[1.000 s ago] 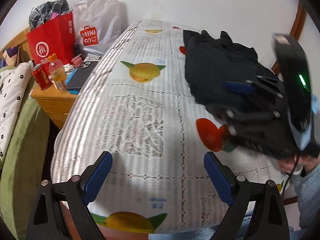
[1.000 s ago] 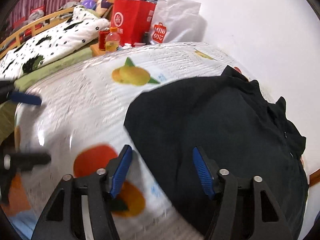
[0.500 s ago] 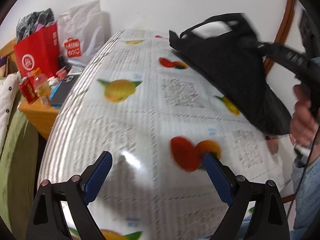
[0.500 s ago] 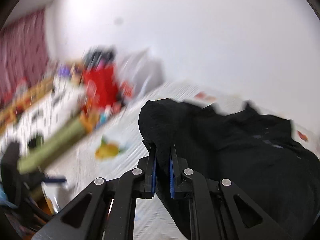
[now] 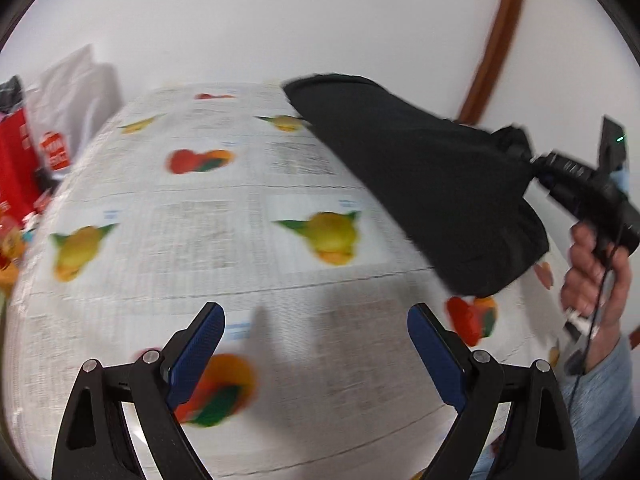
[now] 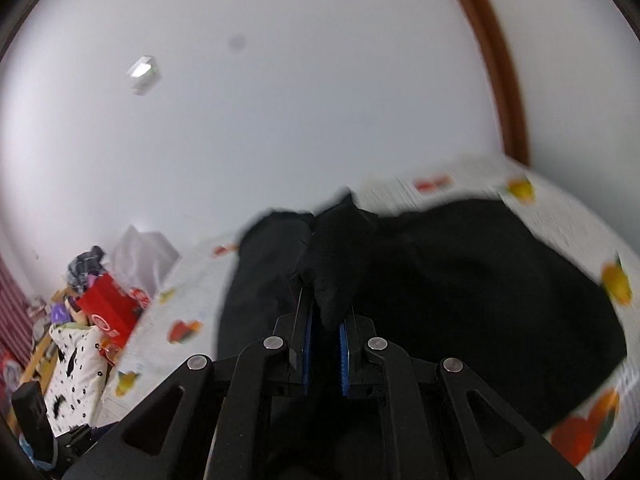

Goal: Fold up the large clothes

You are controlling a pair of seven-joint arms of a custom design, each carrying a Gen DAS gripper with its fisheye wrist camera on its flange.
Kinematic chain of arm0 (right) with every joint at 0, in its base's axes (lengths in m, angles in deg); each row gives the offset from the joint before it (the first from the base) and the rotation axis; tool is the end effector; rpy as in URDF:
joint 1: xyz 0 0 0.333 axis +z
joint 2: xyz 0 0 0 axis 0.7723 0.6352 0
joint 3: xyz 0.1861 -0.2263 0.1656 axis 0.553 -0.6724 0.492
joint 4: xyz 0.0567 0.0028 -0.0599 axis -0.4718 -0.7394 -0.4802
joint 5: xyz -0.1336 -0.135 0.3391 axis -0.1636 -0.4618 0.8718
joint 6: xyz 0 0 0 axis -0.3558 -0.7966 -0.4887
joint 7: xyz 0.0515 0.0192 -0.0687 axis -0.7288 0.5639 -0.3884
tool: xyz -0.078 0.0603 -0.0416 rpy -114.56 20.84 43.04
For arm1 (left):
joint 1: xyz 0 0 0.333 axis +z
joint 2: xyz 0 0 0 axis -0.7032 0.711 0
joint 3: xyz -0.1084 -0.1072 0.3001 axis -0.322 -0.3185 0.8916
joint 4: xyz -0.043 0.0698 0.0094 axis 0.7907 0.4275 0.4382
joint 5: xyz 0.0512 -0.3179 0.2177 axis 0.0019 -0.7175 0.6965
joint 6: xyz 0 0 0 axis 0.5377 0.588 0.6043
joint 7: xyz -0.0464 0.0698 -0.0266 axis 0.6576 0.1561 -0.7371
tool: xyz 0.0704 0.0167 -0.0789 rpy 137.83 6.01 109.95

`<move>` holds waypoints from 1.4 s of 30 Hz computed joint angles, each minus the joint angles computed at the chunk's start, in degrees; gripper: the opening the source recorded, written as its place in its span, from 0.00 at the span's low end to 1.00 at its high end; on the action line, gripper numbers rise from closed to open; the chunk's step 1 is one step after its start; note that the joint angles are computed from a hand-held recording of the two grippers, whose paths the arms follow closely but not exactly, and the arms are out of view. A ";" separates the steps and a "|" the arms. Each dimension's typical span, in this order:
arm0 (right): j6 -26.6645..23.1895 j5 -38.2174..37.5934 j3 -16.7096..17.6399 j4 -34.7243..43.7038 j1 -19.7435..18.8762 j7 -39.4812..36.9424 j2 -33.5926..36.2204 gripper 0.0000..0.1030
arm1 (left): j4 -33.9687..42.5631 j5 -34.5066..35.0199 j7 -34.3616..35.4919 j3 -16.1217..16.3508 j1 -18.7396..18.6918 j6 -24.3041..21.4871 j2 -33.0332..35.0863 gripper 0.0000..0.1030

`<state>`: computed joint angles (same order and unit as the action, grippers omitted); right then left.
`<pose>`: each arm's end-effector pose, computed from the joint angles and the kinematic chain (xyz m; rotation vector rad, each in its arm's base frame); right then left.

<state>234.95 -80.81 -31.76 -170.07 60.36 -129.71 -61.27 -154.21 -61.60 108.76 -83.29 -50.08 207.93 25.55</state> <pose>0.5344 0.1829 0.5144 -1.1918 1.8226 -0.5892 0.5619 -0.1070 0.5029 -1.6400 2.1838 -1.0374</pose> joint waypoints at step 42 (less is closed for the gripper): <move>-13.00 32.03 1.02 -1.18 4.70 -44.95 5.79 0.14 | 3.58 -1.63 -8.36 -4.40 2.17 4.18 5.84 0.12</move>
